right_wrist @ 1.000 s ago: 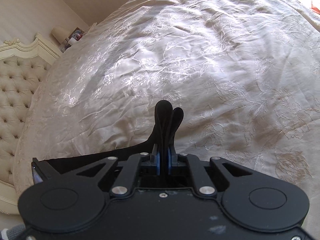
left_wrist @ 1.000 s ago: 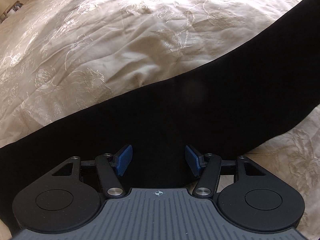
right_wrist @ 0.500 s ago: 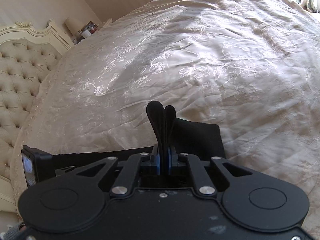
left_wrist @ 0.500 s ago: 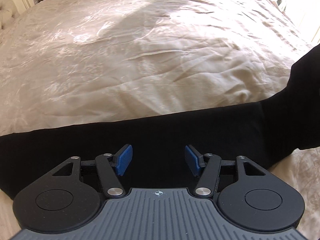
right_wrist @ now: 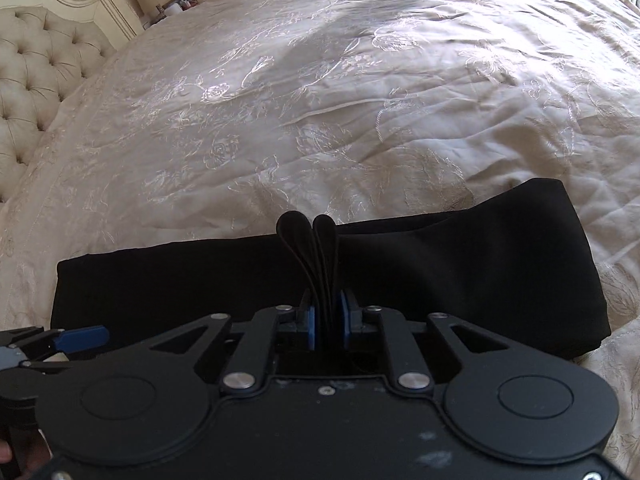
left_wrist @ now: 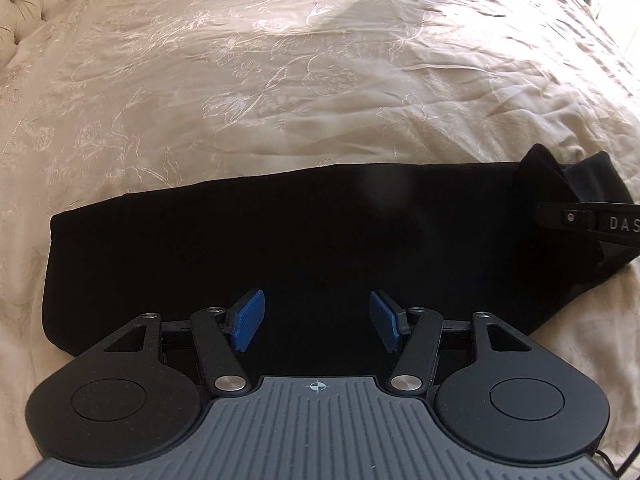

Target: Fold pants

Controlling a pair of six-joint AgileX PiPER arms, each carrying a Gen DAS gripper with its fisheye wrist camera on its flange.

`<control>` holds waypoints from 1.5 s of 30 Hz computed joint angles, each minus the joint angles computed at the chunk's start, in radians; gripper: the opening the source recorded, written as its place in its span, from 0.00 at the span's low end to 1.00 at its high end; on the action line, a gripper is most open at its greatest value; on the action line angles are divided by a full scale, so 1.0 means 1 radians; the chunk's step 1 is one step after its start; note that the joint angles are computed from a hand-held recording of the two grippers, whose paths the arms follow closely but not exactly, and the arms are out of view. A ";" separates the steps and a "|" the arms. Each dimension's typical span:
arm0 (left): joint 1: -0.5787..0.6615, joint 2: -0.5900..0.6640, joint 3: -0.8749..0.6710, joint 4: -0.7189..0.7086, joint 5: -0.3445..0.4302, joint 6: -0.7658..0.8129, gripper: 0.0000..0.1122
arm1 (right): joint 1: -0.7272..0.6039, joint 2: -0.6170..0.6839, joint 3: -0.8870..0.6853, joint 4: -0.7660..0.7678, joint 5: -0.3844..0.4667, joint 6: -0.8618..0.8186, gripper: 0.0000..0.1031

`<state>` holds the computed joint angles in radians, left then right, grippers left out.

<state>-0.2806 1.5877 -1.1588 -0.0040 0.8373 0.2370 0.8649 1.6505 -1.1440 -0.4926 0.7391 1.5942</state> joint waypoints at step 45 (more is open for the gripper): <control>-0.273 0.233 -0.207 0.065 0.088 -0.328 0.00 | -0.143 -0.474 0.418 -0.048 -0.005 -0.103 0.31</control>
<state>-0.5541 1.8212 -1.3663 0.0606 0.9252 -0.0907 0.7216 1.1770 -0.7264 -0.5410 0.7340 1.4909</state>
